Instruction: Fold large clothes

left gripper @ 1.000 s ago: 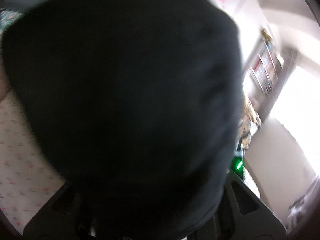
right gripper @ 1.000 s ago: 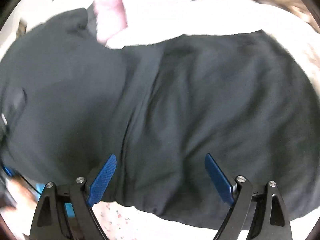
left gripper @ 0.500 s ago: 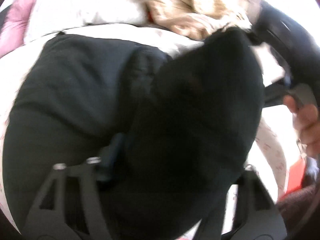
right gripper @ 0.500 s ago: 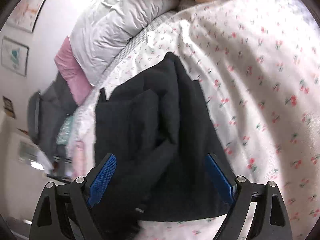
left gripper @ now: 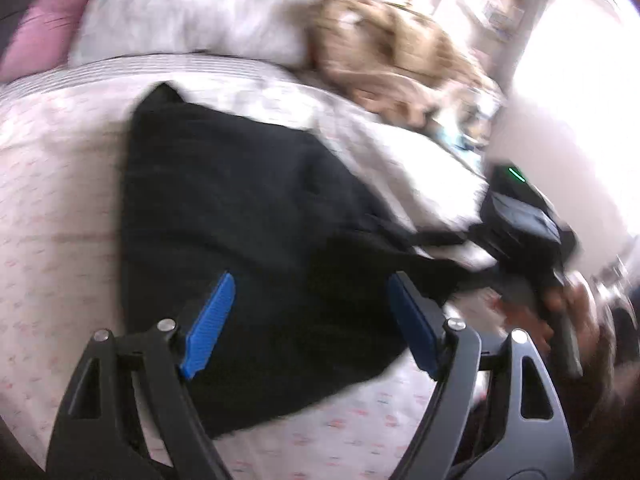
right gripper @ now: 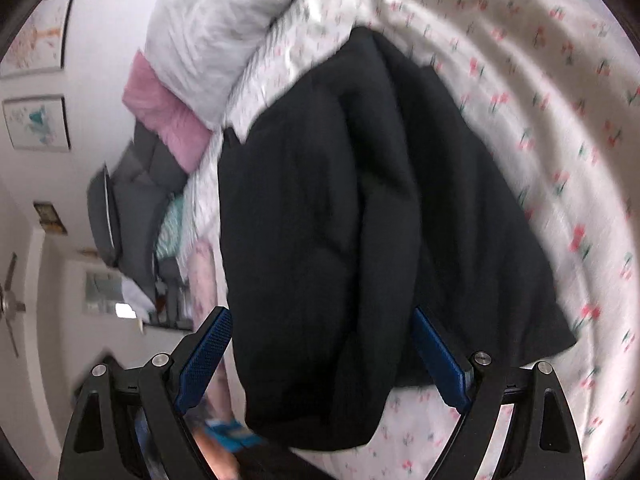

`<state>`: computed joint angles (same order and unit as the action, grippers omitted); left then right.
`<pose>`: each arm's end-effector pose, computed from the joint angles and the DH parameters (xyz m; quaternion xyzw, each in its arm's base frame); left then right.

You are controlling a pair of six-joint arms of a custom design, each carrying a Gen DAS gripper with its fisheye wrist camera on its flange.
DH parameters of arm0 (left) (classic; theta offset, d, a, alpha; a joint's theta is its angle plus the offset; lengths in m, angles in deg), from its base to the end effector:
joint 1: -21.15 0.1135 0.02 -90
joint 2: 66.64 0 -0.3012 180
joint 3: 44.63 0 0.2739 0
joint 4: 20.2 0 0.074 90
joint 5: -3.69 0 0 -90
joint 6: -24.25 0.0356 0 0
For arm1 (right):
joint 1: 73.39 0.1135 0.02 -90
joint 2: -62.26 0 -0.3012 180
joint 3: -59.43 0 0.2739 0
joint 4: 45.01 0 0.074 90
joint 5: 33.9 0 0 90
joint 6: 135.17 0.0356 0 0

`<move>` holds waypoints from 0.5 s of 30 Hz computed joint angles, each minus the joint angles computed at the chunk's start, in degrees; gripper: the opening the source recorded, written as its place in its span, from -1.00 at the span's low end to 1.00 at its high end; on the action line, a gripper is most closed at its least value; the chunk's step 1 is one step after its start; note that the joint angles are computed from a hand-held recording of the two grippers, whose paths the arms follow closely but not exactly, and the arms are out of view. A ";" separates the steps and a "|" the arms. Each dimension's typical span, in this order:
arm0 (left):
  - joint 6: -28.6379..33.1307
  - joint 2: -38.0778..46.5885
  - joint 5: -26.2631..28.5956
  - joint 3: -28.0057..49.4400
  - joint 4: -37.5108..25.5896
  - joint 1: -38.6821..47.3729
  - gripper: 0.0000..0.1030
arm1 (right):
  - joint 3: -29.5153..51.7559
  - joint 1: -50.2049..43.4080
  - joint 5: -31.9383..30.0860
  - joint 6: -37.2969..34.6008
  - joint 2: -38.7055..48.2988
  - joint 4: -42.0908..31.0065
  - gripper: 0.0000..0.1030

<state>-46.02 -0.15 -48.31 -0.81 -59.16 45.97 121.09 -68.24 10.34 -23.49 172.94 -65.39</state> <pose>0.1917 0.0645 0.1943 0.0390 0.9193 -0.2043 0.3341 0.3371 0.0560 0.0960 0.0615 0.9071 0.4103 0.0715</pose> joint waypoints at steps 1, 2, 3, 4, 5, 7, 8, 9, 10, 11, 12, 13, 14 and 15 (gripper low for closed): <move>0.04 1.90 -1.12 -0.25 1.51 2.20 0.54 | 0.36 1.33 0.47 -0.54 0.64 -0.19 0.76; 0.80 3.36 -1.87 -0.83 2.42 4.69 0.54 | 0.54 2.47 1.65 -1.07 1.07 -0.01 0.73; -0.40 5.38 -3.22 -1.31 4.91 4.86 0.54 | 0.74 4.33 4.51 -1.66 1.30 0.42 0.46; -1.28 7.60 -4.12 -0.82 5.96 5.55 0.54 | 1.12 5.99 7.67 -2.45 1.43 0.36 0.01; -1.64 8.51 -4.05 -1.17 6.19 6.30 0.42 | 1.51 7.13 10.02 -2.90 1.21 0.26 -0.09; -3.07 11.77 -2.34 -0.56 6.94 8.20 0.17 | 0.70 8.59 12.79 -4.49 -2.57 2.19 -0.32; -4.16 11.89 -1.41 -1.20 8.24 8.61 0.15 | -0.42 8.41 12.31 -5.69 -5.12 3.66 -0.34; -4.96 12.71 -0.80 -1.78 10.26 8.39 0.14 | -1.88 7.86 11.13 -7.12 -8.37 5.28 -0.35; -5.38 12.89 -0.13 -2.03 11.11 7.86 0.14 | -2.80 7.07 10.66 -8.00 -10.89 6.40 -0.35; -5.31 13.04 0.22 -2.24 11.60 7.10 0.14 | -3.46 6.33 11.23 -8.54 -12.27 6.94 -0.35; -7.94 14.31 -0.86 -1.97 14.43 3.93 0.14 | -3.89 5.02 12.95 -9.34 -13.32 6.76 -0.35; -8.17 14.15 -1.37 -2.42 15.39 2.39 0.14 | -3.67 3.62 15.18 -9.97 -12.96 5.74 -0.35; -8.59 14.09 -2.37 -2.97 16.44 0.48 0.14 | -3.13 2.69 17.64 -10.31 -11.69 4.57 -0.35; -7.94 14.57 -2.53 -2.88 16.29 -0.05 0.14 | -2.05 2.03 20.14 -10.32 -9.50 2.69 -0.30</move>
<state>-53.96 14.42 -50.83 -3.69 -42.87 45.92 119.04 -66.22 30.48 -33.81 163.44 -62.70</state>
